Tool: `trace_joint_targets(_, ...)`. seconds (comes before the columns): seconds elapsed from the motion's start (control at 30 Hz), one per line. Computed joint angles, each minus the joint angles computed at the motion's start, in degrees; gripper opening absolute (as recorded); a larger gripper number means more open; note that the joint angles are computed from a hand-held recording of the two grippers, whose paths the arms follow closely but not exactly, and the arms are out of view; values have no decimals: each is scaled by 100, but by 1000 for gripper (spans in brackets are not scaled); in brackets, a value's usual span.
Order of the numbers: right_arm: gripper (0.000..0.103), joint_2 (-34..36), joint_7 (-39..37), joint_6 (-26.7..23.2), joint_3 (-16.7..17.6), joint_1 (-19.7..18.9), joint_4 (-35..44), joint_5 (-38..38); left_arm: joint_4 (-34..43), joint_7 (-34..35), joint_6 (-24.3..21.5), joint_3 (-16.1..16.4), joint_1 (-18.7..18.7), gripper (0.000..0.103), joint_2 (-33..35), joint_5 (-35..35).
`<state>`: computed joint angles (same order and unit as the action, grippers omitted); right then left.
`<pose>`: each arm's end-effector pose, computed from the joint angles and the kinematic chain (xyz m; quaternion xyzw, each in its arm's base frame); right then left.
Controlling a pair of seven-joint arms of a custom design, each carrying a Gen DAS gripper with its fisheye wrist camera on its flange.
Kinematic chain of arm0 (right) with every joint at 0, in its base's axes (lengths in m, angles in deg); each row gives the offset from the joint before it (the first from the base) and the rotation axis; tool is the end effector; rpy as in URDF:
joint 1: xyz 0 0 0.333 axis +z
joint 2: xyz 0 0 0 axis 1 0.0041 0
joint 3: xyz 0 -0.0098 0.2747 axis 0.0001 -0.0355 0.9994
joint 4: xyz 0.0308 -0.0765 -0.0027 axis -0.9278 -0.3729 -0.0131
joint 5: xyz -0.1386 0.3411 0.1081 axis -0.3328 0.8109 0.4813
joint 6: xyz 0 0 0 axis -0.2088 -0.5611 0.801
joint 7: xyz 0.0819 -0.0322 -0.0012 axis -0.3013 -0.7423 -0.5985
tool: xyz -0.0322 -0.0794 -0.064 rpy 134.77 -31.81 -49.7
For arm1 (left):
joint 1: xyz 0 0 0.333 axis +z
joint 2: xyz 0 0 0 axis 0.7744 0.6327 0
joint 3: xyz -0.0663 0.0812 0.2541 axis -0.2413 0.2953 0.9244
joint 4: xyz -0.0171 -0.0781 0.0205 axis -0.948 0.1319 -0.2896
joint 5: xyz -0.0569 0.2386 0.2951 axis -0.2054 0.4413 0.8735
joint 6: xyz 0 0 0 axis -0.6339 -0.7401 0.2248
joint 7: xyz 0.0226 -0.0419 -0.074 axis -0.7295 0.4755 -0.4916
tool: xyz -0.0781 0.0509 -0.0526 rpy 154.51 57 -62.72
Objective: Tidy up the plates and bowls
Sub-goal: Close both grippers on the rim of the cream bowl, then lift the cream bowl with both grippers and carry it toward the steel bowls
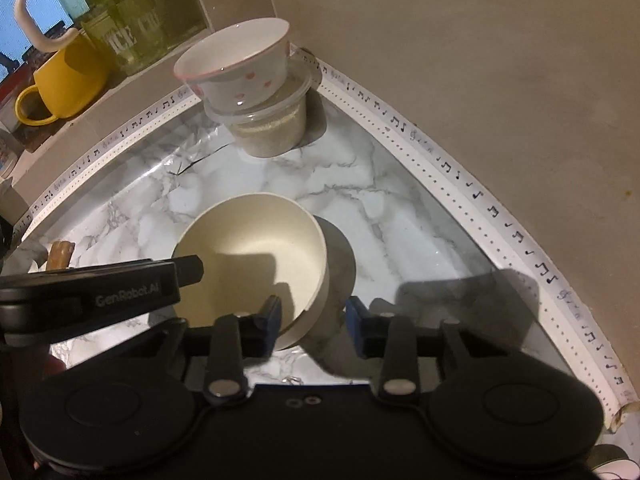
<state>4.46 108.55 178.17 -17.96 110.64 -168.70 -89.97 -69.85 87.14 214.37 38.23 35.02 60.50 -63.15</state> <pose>0.5640 0.2563 0.4800 -0.5351 0.7945 -0.1677 0.2329 0.6855 -0.2936 0.4786 -0.5471 0.7943 -0.2474 0.0925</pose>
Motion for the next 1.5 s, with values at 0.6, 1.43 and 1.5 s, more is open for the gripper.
trace_joint_targets(0.6,13,-30,141,-164,14,110,70,-217,78,173,-234,-39,47,7,22,-129)
trace_joint_targets(1.43,11,-1458,1288,-1128,858,557,-555,-760,-4507,572,939,-72,460,7,-4051,-529)
trace_joint_targets(1.5,11,-1626,1338,-1173,967,583,-668,-795,-4831,580,988,-49,453,7,-4417,-556)
